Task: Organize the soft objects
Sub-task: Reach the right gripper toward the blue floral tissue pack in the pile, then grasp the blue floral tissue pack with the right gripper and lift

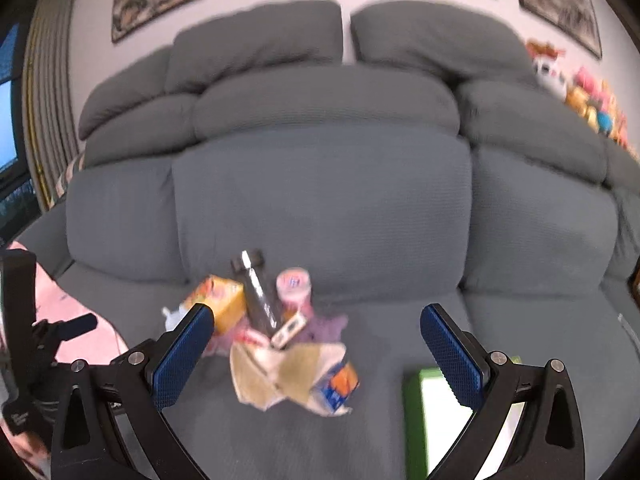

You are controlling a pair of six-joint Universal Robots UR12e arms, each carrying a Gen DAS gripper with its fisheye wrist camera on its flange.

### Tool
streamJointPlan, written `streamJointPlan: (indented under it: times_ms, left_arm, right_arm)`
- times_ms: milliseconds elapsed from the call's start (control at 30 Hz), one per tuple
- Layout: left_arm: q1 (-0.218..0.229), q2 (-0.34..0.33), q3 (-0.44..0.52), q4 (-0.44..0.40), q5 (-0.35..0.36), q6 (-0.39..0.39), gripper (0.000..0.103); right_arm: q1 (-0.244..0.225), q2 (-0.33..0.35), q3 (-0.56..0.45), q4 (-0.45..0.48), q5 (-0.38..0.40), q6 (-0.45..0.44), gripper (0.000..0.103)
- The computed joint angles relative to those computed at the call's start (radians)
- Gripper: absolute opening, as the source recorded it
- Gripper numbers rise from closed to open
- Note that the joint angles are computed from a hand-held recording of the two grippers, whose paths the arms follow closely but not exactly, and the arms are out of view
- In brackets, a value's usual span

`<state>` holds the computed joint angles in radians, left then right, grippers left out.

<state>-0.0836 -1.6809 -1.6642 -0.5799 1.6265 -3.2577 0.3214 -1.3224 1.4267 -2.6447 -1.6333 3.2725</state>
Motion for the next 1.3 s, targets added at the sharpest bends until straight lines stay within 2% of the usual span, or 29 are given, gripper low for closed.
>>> streamJointPlan:
  times_ms: [67, 200, 333, 400, 467, 533, 600, 700, 800, 867, 967, 1000, 1033, 1100, 1200, 1300]
  left_arm:
    - [0.000, -0.020, 0.004, -0.008, 0.004, -0.001, 0.102]
    - [0.010, -0.082, 0.038, -0.041, -0.035, 0.017, 0.102]
    - [0.019, -0.124, 0.060, -0.050, -0.068, 0.026, 0.097]
    - [0.025, -0.121, 0.054, -0.053, -0.082, 0.026, 0.096]
    - [0.031, -0.109, 0.030, -0.028, -0.108, 0.019, 0.096]
    - [0.032, -0.100, 0.007, -0.010, -0.105, 0.007, 0.096]
    - [0.029, -0.091, -0.023, 0.009, -0.097, 0.000, 0.096]
    - [0.030, -0.075, -0.067, -0.003, -0.117, -0.017, 0.092]
    - [0.044, -0.061, -0.102, -0.004, -0.191, -0.073, 0.090]
    - [0.038, -0.058, -0.121, 0.027, -0.171, -0.100, 0.090]
    - [0.027, -0.061, -0.144, 0.075, -0.129, -0.091, 0.090]
    - [0.027, -0.062, -0.153, 0.090, -0.123, -0.086, 0.090]
    - [0.026, -0.064, -0.164, 0.107, -0.111, -0.085, 0.090]
    - [0.024, -0.069, -0.178, 0.128, -0.085, -0.083, 0.087]
    - [0.034, -0.075, -0.182, 0.120, -0.105, -0.046, 0.086]
    - [0.051, -0.072, -0.182, 0.093, -0.157, -0.054, 0.082]
  right_arm:
    - [-0.012, 0.016, 0.004, 0.008, 0.048, 0.026, 0.103]
    - [-0.038, 0.056, 0.003, 0.032, 0.131, 0.084, 0.103]
    - [-0.052, 0.098, -0.015, 0.085, 0.118, 0.118, 0.103]
    - [-0.065, 0.107, -0.018, 0.119, 0.135, 0.163, 0.103]
    - [-0.079, 0.110, -0.003, 0.100, 0.178, 0.203, 0.102]
    - [-0.086, 0.113, 0.015, 0.098, 0.193, 0.247, 0.089]
    - [-0.090, 0.117, 0.034, 0.114, 0.206, 0.293, 0.085]
    - [-0.097, 0.128, 0.063, 0.127, 0.235, 0.345, 0.085]
    - [-0.109, 0.143, 0.082, 0.117, 0.288, 0.389, 0.084]
    - [-0.119, 0.155, 0.088, 0.075, 0.345, 0.419, 0.079]
    - [-0.109, 0.177, 0.062, 0.096, 0.319, 0.393, 0.075]
    - [-0.105, 0.186, 0.051, 0.119, 0.309, 0.385, 0.067]
    - [-0.105, 0.195, 0.044, 0.137, 0.319, 0.387, 0.063]
    - [-0.098, 0.197, 0.049, 0.113, 0.291, 0.395, 0.061]
    - [-0.084, 0.179, 0.061, 0.105, 0.247, 0.354, 0.053]
    - [-0.069, 0.145, 0.080, 0.125, 0.216, 0.309, 0.053]
